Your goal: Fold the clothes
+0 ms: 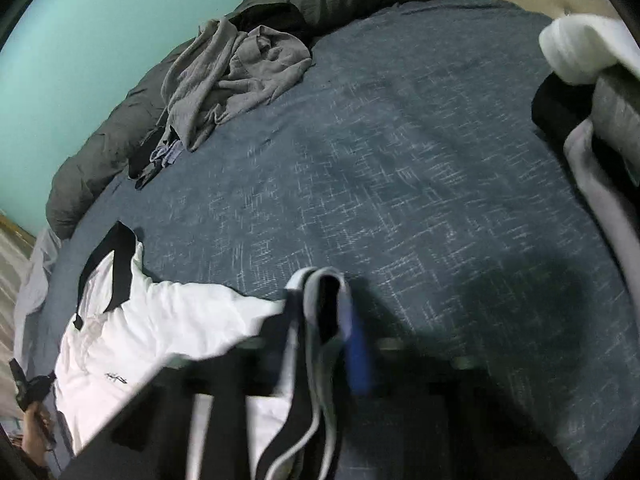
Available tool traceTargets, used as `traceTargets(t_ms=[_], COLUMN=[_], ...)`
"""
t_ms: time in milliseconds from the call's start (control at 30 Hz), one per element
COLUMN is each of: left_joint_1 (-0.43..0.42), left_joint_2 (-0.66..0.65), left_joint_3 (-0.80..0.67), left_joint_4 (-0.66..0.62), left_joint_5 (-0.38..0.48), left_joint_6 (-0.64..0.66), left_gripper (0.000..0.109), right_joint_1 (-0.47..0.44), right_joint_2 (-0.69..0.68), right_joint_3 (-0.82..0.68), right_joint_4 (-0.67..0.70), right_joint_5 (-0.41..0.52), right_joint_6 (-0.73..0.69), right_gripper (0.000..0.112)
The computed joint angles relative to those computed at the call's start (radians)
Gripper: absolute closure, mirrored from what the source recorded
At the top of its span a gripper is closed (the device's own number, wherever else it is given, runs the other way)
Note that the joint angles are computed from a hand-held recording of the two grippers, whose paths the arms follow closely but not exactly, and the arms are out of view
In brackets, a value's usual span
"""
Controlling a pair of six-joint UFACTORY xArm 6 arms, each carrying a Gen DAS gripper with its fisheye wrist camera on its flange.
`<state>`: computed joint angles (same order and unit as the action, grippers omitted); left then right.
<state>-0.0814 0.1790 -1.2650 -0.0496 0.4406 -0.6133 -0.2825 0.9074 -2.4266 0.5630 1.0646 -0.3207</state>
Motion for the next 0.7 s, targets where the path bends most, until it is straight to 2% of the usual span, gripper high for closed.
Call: traceTargets(t_ms=[33,167,267,367,467,700], left_joint_1=[0.002,0.006,0.008,0.008,0.009,0.015], left_joint_2=[-0.009,-0.033,-0.033,-0.030,-0.022,-0.017], left_joint_3=[0.012,0.039,0.040,0.036,0.020,0.001], left_joint_4=[-0.007,0.000,-0.012,-0.008,0.007,0.018], left_joint_5=[-0.004,-0.002,0.000,0.004,0.022,0.043], left_joint_6=[0.001,0.004,0.005,-0.002,-0.005,0.004], left_gripper=[0.106,0.106,0.106,0.106,0.106,0.106], right_joint_1=[-0.002,-0.016,-0.024,-0.034,-0.036,-0.029], right_joint_2=[-0.011,-0.025,0.029,0.102,0.068,0.065], right_joint_3=[0.015,0.018,-0.088,-0.213,-0.139,-0.122], right_joint_4=[0.007,-0.023,-0.133,-0.201,-0.220,-0.297], right_joint_5=[-0.013,-0.096,-0.091,-0.038,-0.072,-0.148], right_joint_6=[-0.011,-0.002,0.041,0.089,0.078,0.104], right_gripper=[0.109,0.110,0.110,0.110,0.110,0.110])
